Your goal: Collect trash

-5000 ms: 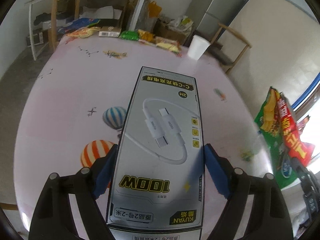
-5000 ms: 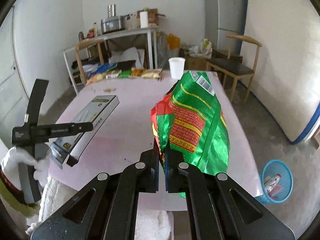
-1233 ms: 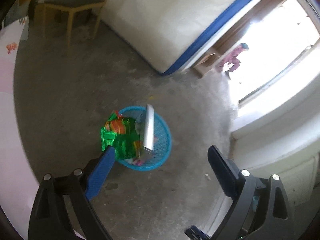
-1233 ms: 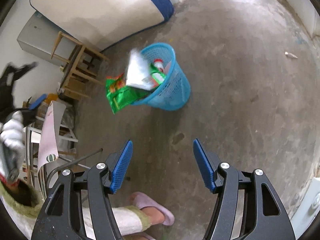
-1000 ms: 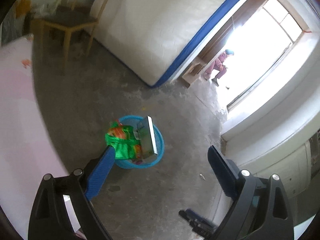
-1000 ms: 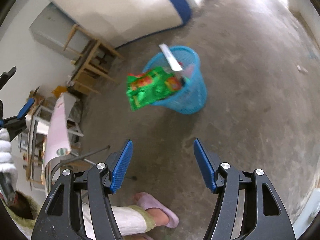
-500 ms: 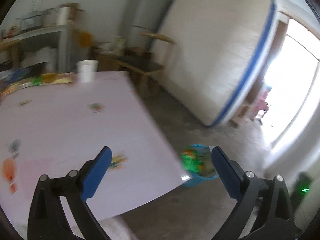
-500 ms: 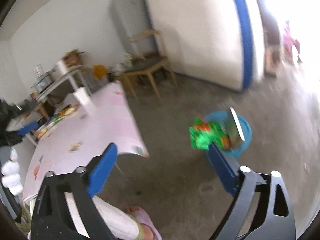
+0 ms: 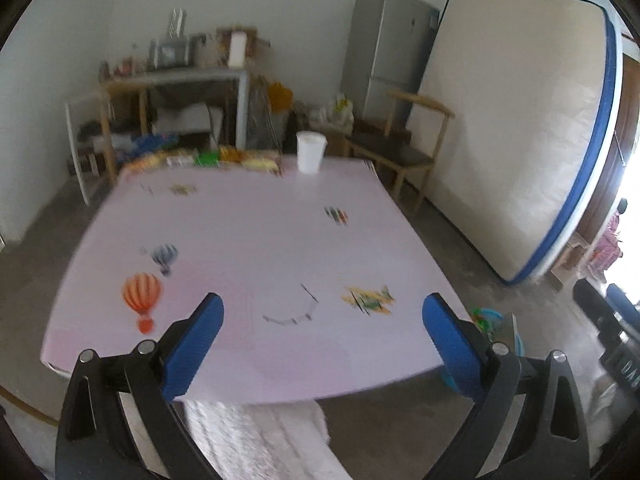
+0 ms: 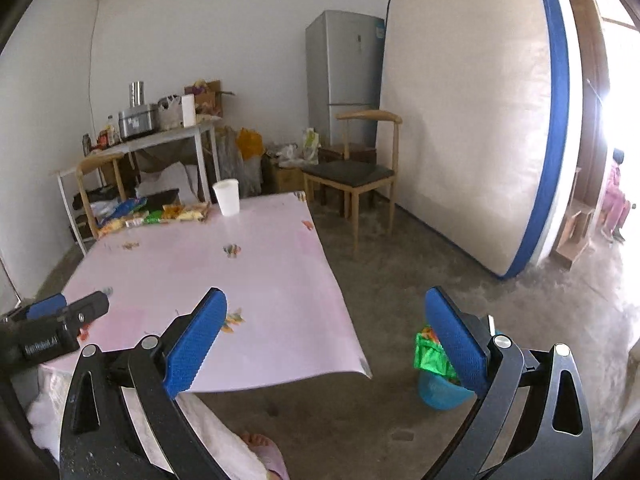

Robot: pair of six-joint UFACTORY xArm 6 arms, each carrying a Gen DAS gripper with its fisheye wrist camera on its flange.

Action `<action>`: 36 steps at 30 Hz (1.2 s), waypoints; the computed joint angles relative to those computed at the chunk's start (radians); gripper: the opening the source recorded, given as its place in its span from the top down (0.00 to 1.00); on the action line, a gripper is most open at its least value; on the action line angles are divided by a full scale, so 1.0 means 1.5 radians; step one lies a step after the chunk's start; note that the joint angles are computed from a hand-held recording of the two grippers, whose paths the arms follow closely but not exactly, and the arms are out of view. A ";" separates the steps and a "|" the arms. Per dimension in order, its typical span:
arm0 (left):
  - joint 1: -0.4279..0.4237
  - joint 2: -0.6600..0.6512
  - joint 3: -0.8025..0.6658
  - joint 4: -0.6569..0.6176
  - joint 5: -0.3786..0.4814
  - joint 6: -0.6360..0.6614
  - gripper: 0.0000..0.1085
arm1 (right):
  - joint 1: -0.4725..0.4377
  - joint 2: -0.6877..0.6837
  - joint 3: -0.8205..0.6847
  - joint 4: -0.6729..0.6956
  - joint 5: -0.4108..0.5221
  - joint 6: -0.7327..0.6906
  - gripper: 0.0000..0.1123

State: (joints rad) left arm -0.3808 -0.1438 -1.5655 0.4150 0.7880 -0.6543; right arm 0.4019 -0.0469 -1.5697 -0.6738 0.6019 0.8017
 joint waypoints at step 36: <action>0.031 -0.032 0.008 -0.171 0.145 0.077 0.10 | 0.069 0.026 -0.054 0.145 0.227 -0.097 0.15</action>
